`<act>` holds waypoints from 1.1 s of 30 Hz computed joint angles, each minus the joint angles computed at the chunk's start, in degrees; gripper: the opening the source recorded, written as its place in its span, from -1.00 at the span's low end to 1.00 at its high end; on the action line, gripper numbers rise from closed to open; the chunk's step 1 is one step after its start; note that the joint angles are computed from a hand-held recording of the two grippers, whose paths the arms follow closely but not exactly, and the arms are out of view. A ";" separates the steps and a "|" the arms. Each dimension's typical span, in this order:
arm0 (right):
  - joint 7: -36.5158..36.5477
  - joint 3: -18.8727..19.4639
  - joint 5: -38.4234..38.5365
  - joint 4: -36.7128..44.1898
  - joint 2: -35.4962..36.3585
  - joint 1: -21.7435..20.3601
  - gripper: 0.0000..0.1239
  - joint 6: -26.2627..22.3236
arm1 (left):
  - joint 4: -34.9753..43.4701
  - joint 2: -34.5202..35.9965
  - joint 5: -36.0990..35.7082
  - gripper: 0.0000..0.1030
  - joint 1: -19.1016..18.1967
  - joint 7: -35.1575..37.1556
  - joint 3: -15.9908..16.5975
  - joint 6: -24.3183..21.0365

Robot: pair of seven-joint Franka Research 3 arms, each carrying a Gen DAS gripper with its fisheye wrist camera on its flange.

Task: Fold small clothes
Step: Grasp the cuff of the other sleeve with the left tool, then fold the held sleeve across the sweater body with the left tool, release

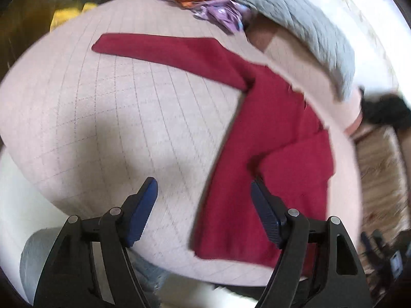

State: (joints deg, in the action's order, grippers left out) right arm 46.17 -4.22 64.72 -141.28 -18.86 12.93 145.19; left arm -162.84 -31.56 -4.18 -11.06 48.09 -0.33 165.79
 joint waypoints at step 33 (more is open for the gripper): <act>14.90 18.82 -8.75 62.80 55.68 2.15 0.03 -12.73 | 33.92 39.81 -35.10 -0.36 2.95 22.41 22.47 -3.89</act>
